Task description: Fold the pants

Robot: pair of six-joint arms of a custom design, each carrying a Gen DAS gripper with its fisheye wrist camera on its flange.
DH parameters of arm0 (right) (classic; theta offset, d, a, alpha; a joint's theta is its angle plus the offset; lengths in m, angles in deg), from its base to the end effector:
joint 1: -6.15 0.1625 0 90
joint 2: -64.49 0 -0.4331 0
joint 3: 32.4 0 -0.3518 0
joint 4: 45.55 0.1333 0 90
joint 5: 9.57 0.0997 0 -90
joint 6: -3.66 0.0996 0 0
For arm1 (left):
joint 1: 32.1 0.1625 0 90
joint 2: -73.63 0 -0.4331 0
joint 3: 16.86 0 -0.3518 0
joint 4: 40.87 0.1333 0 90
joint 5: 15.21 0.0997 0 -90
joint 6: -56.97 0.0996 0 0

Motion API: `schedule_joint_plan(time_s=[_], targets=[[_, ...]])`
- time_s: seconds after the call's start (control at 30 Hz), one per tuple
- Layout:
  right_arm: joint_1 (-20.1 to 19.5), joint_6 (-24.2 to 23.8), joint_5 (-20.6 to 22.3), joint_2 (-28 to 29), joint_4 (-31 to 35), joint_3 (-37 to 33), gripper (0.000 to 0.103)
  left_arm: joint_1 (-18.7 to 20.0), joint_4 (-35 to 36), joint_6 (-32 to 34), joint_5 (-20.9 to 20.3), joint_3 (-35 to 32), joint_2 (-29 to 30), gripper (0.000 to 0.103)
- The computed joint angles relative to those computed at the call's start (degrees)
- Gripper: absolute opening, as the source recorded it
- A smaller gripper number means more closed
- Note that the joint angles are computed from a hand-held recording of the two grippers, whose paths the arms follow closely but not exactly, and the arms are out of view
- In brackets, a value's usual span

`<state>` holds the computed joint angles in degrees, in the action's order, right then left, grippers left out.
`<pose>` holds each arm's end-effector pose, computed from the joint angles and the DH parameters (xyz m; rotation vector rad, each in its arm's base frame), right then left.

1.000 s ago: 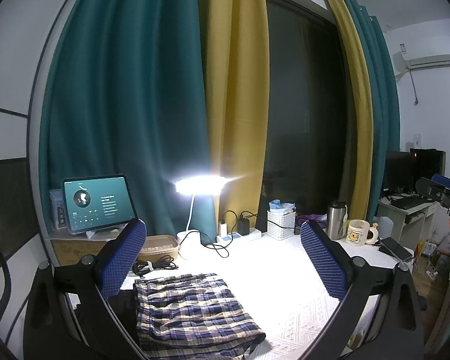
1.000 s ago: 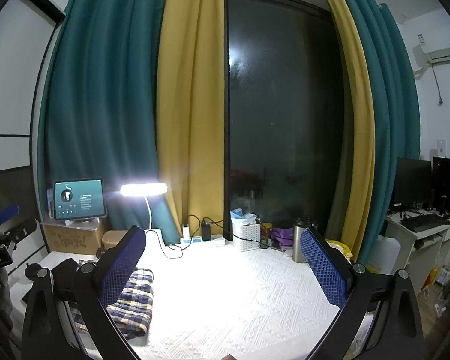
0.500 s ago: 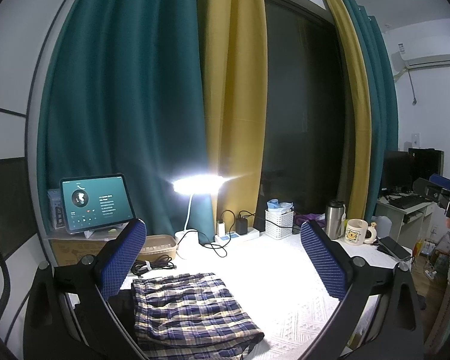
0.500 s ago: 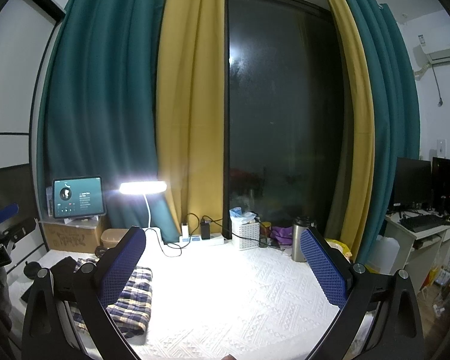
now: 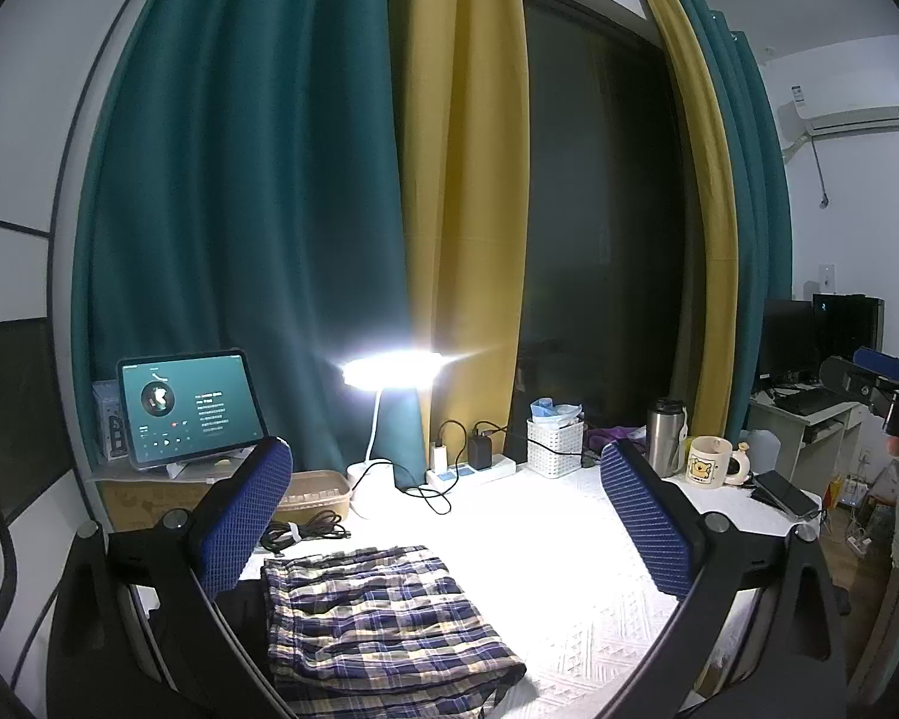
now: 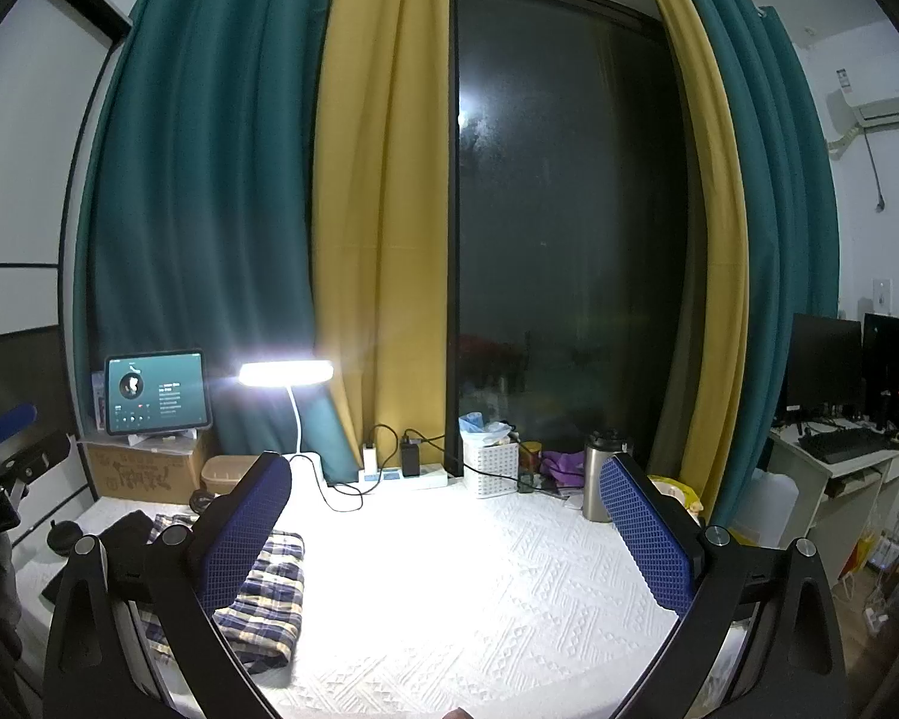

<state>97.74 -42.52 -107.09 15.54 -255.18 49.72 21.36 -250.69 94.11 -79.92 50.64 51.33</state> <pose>0.1392 -0.6800 0.3901 0.6712 -1.8098 1.6276 -0.3123 -0.7168 0.1495 1.0164 1.9829 -1.6712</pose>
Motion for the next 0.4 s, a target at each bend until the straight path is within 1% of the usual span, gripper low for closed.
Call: schedule_joint_plan(time_s=[0.4], targets=[[-0.1,0.1,0.0,-0.2,-0.1,0.5,0.103,0.3,-0.7,-0.1,-1.2,0.3,-0.4,0.102]])
